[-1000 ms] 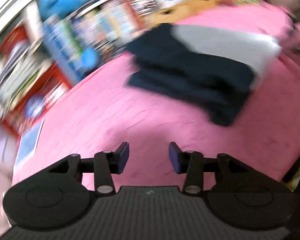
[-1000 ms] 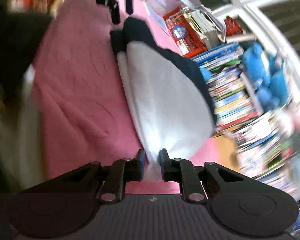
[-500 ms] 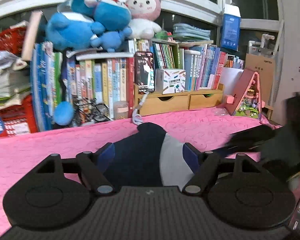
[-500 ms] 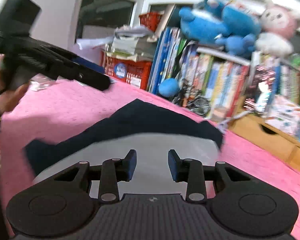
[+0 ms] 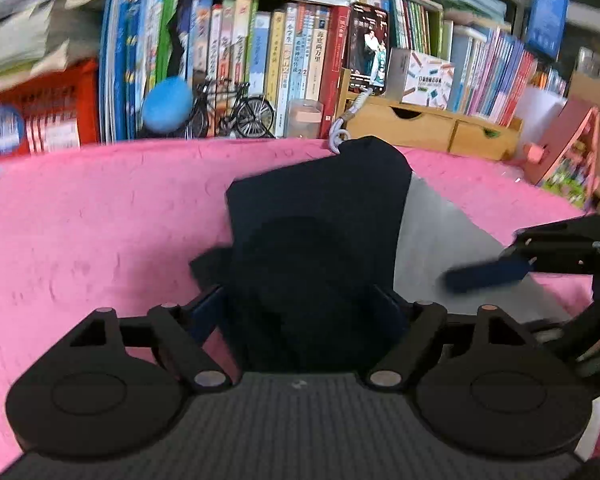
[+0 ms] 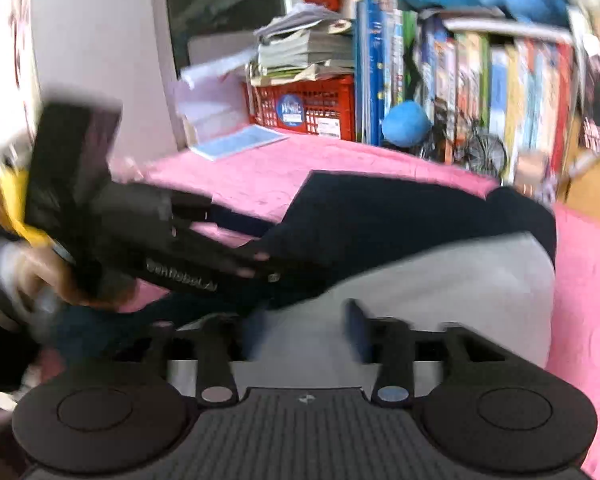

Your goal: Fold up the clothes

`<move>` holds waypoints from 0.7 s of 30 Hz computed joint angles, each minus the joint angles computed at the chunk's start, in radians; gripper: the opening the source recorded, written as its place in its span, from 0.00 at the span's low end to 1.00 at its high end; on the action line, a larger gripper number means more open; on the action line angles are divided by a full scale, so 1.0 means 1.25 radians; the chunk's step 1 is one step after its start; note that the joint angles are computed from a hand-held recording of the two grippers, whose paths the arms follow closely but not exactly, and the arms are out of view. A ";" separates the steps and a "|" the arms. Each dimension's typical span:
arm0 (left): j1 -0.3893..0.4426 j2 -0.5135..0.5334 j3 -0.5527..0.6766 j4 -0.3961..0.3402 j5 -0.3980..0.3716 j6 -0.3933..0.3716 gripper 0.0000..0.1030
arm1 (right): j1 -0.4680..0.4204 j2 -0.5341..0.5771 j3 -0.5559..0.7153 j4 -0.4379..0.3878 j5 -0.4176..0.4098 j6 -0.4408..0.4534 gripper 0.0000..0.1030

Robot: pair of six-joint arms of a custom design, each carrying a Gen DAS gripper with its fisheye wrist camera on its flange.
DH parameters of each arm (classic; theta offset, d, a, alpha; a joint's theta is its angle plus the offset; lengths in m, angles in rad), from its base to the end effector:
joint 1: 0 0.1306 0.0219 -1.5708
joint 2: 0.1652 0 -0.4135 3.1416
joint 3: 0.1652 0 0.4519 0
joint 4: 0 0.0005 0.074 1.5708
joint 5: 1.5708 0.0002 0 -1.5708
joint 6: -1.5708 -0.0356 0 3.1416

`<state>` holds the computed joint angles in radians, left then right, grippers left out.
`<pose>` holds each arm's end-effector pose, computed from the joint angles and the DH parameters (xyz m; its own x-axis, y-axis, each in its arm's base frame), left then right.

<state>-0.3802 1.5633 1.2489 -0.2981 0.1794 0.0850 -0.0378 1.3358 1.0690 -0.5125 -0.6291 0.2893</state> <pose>0.5599 -0.2311 0.3364 -0.5744 0.1396 -0.8065 0.4536 0.8745 -0.1717 0.5024 0.0015 0.3516 -0.5625 -0.2096 -0.7998 -0.5720 0.7972 0.1934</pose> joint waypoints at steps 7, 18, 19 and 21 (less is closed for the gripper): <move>0.025 -0.012 -0.024 -0.002 0.046 0.023 0.82 | -0.072 -0.088 -0.062 0.027 0.017 -0.051 0.72; 0.126 -0.030 -0.023 -0.136 0.325 0.190 0.82 | 0.154 -0.232 -0.191 0.070 0.131 0.488 0.86; 0.132 -0.028 -0.020 -0.146 0.347 0.201 0.82 | 0.179 -0.237 -0.204 0.088 0.167 0.520 0.86; 0.138 -0.025 -0.014 -0.165 0.368 0.206 0.82 | 0.209 -0.230 -0.211 0.094 0.216 0.560 0.86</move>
<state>-0.2074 1.5324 1.2313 -0.5047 0.6390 0.3431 0.2232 1.0482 0.8054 -0.3946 -0.3591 0.9893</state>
